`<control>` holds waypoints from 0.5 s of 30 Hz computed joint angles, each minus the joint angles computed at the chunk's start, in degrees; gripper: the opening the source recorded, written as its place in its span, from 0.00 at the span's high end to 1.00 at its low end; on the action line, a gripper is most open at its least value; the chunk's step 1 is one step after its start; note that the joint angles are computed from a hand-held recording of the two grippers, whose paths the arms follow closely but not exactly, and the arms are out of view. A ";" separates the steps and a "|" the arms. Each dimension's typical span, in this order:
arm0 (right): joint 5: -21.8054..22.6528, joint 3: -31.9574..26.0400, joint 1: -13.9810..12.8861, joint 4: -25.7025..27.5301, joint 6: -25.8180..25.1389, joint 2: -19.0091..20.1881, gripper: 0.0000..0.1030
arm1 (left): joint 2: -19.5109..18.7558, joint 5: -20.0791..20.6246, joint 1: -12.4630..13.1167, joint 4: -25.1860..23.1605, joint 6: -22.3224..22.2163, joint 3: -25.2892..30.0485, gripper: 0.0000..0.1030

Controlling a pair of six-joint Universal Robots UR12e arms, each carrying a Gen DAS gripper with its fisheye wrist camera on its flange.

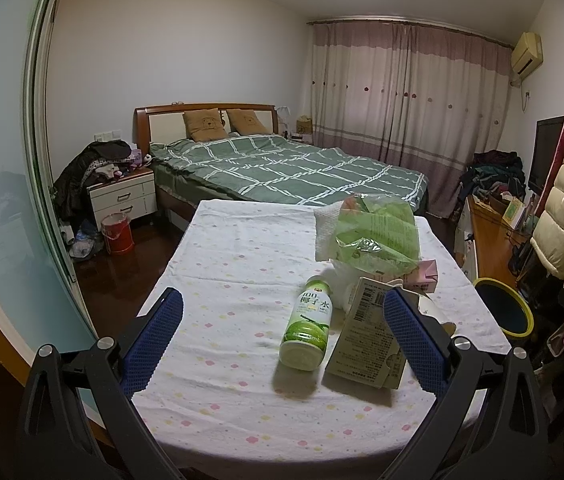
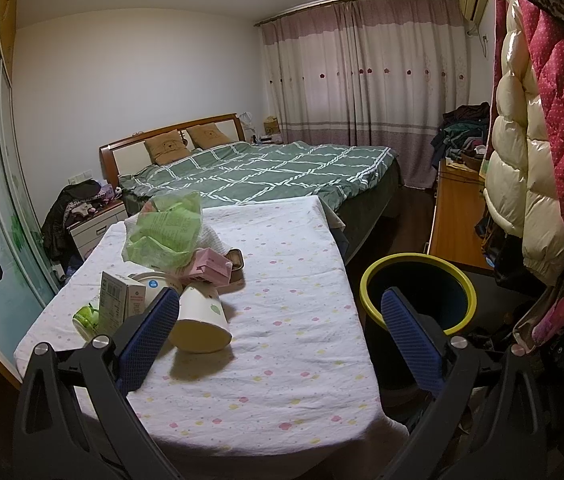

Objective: Collect trash

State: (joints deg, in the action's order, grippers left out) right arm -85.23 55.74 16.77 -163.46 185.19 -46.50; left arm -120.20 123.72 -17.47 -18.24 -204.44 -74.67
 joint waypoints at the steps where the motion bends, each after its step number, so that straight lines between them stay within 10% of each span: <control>1: -0.01 -0.01 0.01 0.01 -0.01 0.02 0.06 | -0.05 -0.09 0.01 -0.02 0.02 0.05 0.04; 15: -0.04 -0.05 0.02 0.12 0.02 0.05 0.06 | 0.11 -0.09 -0.03 0.02 0.20 -0.10 0.04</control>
State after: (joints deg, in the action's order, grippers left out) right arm -85.27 55.68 16.79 -163.34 185.21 -46.45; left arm -120.09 123.62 -17.50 -18.21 -204.24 -74.78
